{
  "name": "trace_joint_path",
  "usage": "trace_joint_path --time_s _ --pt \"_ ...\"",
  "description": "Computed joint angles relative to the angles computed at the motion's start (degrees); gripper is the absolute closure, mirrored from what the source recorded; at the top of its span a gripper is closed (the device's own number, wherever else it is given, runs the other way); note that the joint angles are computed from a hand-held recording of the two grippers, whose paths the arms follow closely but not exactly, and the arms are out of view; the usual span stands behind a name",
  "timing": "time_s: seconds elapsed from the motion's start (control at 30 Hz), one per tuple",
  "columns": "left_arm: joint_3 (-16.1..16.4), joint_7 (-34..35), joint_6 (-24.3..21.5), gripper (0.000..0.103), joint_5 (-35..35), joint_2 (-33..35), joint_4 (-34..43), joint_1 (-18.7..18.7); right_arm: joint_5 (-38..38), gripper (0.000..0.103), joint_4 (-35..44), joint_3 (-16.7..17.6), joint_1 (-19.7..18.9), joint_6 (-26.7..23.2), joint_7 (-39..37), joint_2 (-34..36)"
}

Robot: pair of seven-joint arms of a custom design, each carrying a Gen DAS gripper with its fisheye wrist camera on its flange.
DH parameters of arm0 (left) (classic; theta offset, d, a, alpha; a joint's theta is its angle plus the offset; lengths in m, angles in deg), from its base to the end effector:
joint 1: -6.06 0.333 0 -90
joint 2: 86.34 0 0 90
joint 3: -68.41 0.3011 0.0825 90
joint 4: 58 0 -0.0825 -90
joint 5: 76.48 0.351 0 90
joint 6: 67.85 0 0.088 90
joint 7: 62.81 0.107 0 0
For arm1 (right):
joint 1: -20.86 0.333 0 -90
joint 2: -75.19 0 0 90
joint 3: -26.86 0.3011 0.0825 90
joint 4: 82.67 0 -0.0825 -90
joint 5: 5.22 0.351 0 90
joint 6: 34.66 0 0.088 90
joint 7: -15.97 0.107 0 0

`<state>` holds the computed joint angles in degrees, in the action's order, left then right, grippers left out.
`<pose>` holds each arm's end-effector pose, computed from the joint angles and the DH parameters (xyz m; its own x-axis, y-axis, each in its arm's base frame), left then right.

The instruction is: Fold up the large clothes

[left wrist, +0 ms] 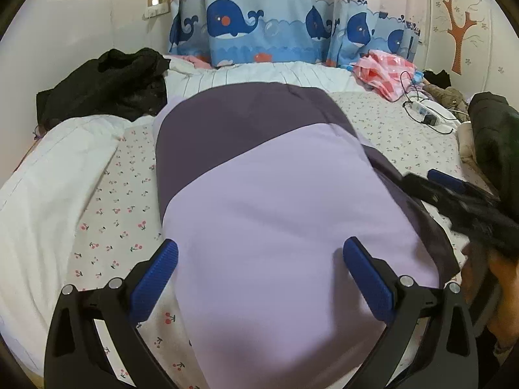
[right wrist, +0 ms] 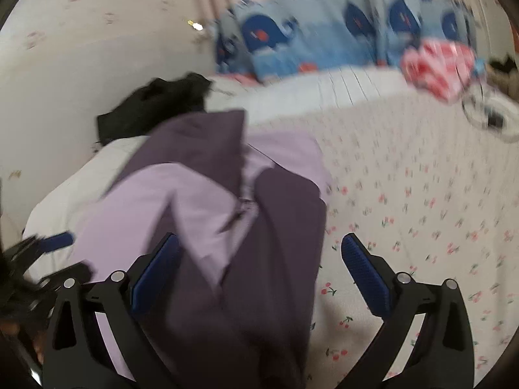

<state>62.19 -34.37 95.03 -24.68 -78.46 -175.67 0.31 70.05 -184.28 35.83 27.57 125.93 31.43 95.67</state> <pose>0.5590 -0.1586 0.4360 0.0917 -0.9956 -0.0178 -0.7049 -0.0523 -0.7074 0.6311 0.1186 0.4106 0.4930 -0.8354 -0.2431 -0.5911 -0.1165 -0.7982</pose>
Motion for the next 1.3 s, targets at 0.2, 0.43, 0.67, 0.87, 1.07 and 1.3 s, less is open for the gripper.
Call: trace_joint_path --time_s 0.2,0.43,0.67,0.87,1.07,1.3 --pt "-0.5 -1.9 -0.4 0.006 2.0 -2.1 -0.8 -0.6 -12.4 0.006 -0.8 -2.8 1.3 -5.0 15.0 1.7" --pt "-1.4 -3.8 -2.3 0.006 4.0 -5.3 -2.2 -0.6 -14.0 0.006 -6.6 -2.3 1.3 -0.9 13.4 -4.7" --pt "-2.3 0.8 -0.4 0.006 -7.5 -8.2 -6.0 0.1 -32.0 0.006 -6.4 -6.9 2.4 -11.0 32.7 -4.4" --pt "-2.9 -1.2 -2.7 0.006 -10.2 -12.3 -9.7 0.6 -26.3 0.006 -17.2 -5.4 2.3 -3.1 26.7 -14.6" --pt "-4.0 -2.5 -5.9 0.006 -11.0 -14.9 -10.4 0.1 -34.7 0.006 -18.9 -6.7 4.3 -6.4 35.8 -20.0" --pt "-4.7 -5.0 -8.4 0.006 -9.7 -18.0 -11.1 0.2 -37.9 0.006 -22.7 -5.9 6.0 -0.9 38.6 -25.6"
